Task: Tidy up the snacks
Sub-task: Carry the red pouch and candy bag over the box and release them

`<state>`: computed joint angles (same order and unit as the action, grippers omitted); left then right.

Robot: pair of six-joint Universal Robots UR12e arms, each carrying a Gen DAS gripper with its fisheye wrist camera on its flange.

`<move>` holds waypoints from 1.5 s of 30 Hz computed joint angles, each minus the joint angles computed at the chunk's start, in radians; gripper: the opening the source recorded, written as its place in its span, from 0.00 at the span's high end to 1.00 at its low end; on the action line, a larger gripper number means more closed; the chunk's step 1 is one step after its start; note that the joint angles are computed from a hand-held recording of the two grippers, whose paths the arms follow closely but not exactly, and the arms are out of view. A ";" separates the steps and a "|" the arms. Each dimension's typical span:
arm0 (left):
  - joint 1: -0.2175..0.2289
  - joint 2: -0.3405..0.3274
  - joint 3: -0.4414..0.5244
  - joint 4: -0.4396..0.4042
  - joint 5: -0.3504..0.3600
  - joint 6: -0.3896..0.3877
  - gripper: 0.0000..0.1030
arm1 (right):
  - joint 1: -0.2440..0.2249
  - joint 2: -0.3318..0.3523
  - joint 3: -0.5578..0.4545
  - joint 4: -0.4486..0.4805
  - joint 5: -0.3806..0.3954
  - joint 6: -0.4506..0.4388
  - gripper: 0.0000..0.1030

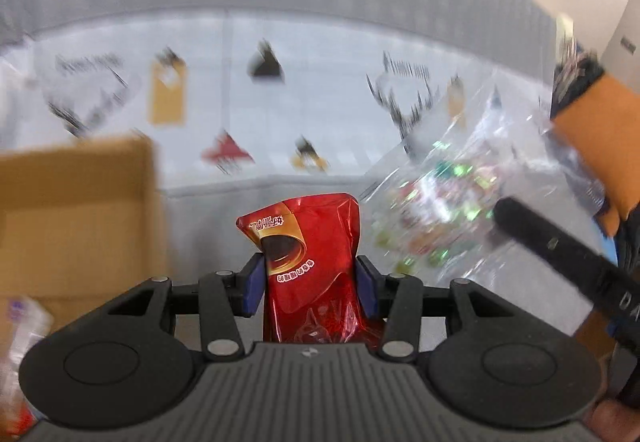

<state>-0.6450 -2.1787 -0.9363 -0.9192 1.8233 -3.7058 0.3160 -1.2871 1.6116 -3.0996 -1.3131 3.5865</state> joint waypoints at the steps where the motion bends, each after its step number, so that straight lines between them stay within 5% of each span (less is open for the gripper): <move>1: 0.000 0.022 -0.025 0.022 0.026 0.012 0.49 | 0.018 0.003 -0.017 0.001 -0.003 0.001 0.95; 7: -0.012 0.187 -0.224 0.228 0.244 0.122 0.49 | 0.128 0.031 -0.125 -0.015 -0.029 0.010 0.95; 14: 0.002 0.318 -0.404 0.385 0.341 0.126 0.49 | 0.196 0.075 -0.229 0.045 0.061 0.064 0.95; 23: 0.090 0.350 -0.536 0.240 0.167 -0.042 0.49 | 0.250 0.178 -0.344 0.378 0.040 -0.011 0.95; 29: 0.116 0.363 -0.599 0.247 0.125 -0.063 0.49 | 0.266 0.205 -0.349 0.457 -0.027 0.004 0.94; 32: 0.119 0.361 -0.600 0.237 0.111 -0.073 0.48 | 0.272 0.211 -0.357 0.479 -0.066 0.001 0.86; 34: 0.123 0.364 -0.600 0.246 0.079 -0.065 0.39 | 0.285 0.207 -0.372 0.536 -0.170 0.015 0.22; 35: 0.120 0.365 -0.590 0.229 0.080 -0.070 0.31 | 0.294 0.201 -0.372 0.557 -0.234 0.014 0.10; 38: 0.092 0.378 -0.570 0.188 0.152 -0.078 0.17 | 0.309 0.167 -0.343 0.550 -0.312 -0.038 0.08; 41: 0.063 0.415 -0.577 0.239 0.174 -0.104 0.00 | 0.325 0.127 -0.320 0.568 -0.368 -0.096 0.08; 45: -0.001 0.437 -0.539 0.236 0.259 -0.082 0.00 | 0.339 0.065 -0.289 0.559 -0.399 -0.105 0.07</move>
<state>-0.6464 -1.7420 -1.4754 -0.6827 2.0823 -3.7881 0.6549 -1.2217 1.3227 -2.5409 -1.7123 3.4818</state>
